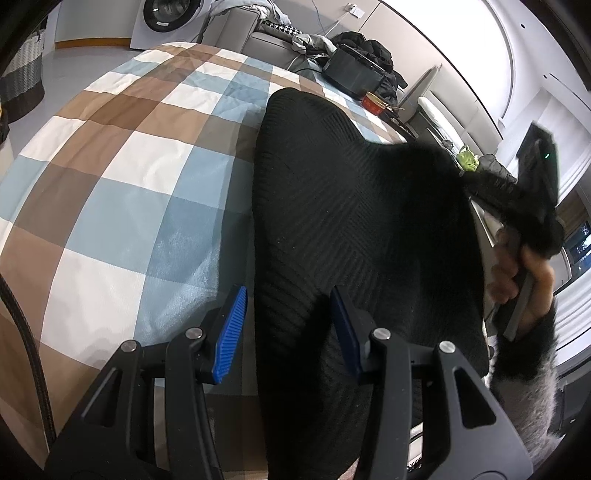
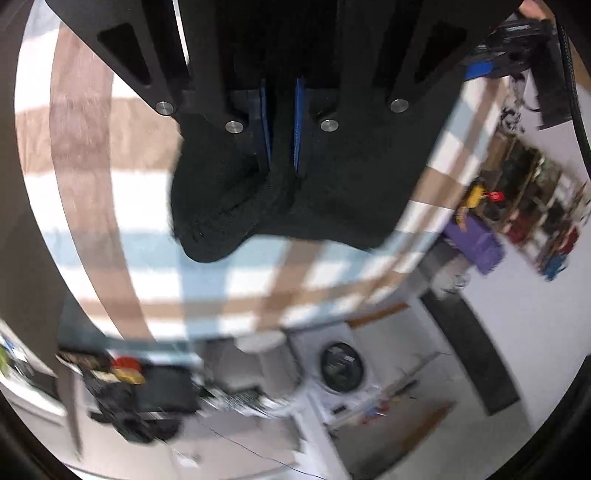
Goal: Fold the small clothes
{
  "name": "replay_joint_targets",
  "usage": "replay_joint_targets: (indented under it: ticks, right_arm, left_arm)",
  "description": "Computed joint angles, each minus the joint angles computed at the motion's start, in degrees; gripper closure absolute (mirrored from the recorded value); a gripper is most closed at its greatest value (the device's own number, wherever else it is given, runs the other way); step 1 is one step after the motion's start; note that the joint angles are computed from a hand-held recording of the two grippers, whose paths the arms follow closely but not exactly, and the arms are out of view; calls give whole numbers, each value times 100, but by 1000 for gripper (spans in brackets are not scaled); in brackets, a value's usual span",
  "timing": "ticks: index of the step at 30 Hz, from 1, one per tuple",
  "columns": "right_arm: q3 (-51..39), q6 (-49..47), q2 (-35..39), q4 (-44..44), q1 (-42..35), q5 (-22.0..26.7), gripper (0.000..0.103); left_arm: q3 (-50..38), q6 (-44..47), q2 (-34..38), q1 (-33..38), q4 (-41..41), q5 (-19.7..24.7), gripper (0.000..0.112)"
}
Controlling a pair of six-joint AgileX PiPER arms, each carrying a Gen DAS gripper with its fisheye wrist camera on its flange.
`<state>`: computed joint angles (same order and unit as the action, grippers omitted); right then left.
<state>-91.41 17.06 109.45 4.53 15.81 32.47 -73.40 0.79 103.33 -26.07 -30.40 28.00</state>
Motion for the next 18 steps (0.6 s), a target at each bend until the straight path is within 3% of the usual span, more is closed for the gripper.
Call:
replay_joint_targets:
  ticks: [2, 4, 6, 8, 11, 13, 18]
  right_arm:
    - [-198, -220, 29, 112, -9, 15, 93]
    - [-562, 121, 289, -164, -47, 325, 93]
    - [-1175, 452, 794, -255, -158, 1164, 87]
    - [-1268, 640, 996, -248, -239, 1555, 78]
    - [-95, 380, 390, 345, -407, 781, 66]
    - [863, 104, -267, 903, -478, 307, 65]
    - [2718, 510, -1997, 605, 80, -264, 65]
  left_arm:
    - [9, 0, -14, -5, -7, 1, 70]
    - [24, 35, -41, -5, -14, 2, 70]
    - [54, 38, -85, -5, 20, -18, 70]
    - [64, 35, -101, 21, 36, -7, 70]
    - [99, -22, -119, 66, 90, -4, 70]
    - [125, 46, -118, 124, 33, 21, 70]
    - [285, 255, -206, 214, -95, 50, 69]
